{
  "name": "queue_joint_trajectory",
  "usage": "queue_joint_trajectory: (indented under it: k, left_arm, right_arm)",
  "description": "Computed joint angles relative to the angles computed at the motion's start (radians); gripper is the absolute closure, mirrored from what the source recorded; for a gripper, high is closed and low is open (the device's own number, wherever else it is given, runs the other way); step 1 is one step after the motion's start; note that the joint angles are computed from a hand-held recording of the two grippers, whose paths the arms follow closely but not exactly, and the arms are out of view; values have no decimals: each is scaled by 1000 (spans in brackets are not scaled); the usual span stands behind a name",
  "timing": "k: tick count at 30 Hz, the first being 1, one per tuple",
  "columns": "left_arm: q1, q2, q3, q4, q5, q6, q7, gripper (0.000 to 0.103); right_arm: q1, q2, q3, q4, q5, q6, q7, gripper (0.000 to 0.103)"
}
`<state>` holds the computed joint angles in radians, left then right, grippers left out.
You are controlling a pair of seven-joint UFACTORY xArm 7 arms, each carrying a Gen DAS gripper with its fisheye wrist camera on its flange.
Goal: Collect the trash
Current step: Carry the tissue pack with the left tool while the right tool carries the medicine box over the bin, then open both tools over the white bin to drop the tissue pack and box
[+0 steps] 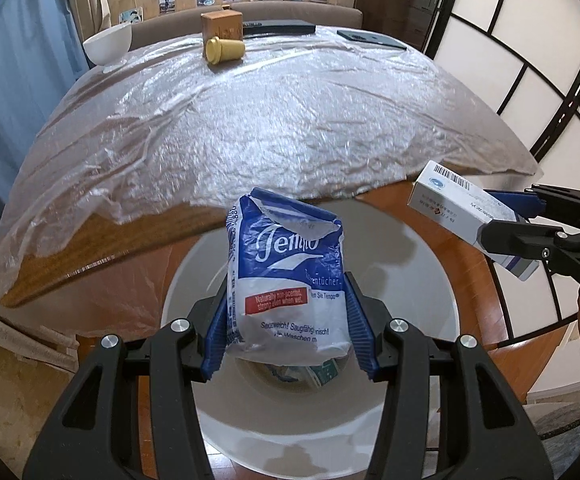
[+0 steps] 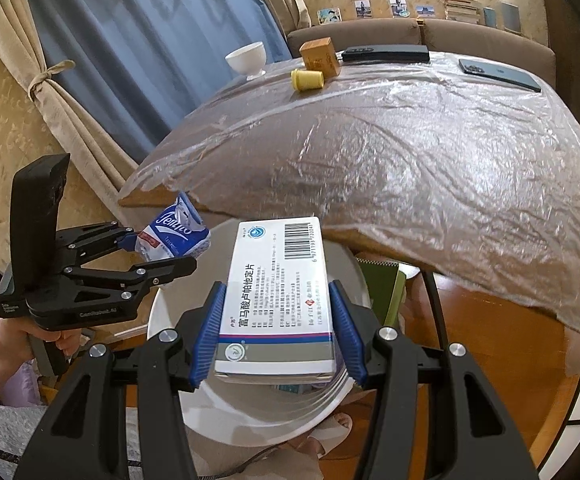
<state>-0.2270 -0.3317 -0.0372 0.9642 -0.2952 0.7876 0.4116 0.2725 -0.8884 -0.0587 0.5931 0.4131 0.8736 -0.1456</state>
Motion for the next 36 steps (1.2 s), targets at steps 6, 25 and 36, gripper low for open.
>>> queue_joint_trajectory:
  k: [6, 25, 36]
  left_arm:
    - [3, -18, -9, -35, 21, 8, -18, 51]
    - [22, 3, -11, -89, 84, 25, -39, 51]
    - [28, 57, -5, -60, 76, 61, -5, 41]
  right_arm:
    - [4, -8, 5, -18, -3, 9, 3, 52]
    - [33, 29, 39, -63, -8, 3, 9, 52]
    - [46, 75, 53, -65, -9, -6, 19, 50]
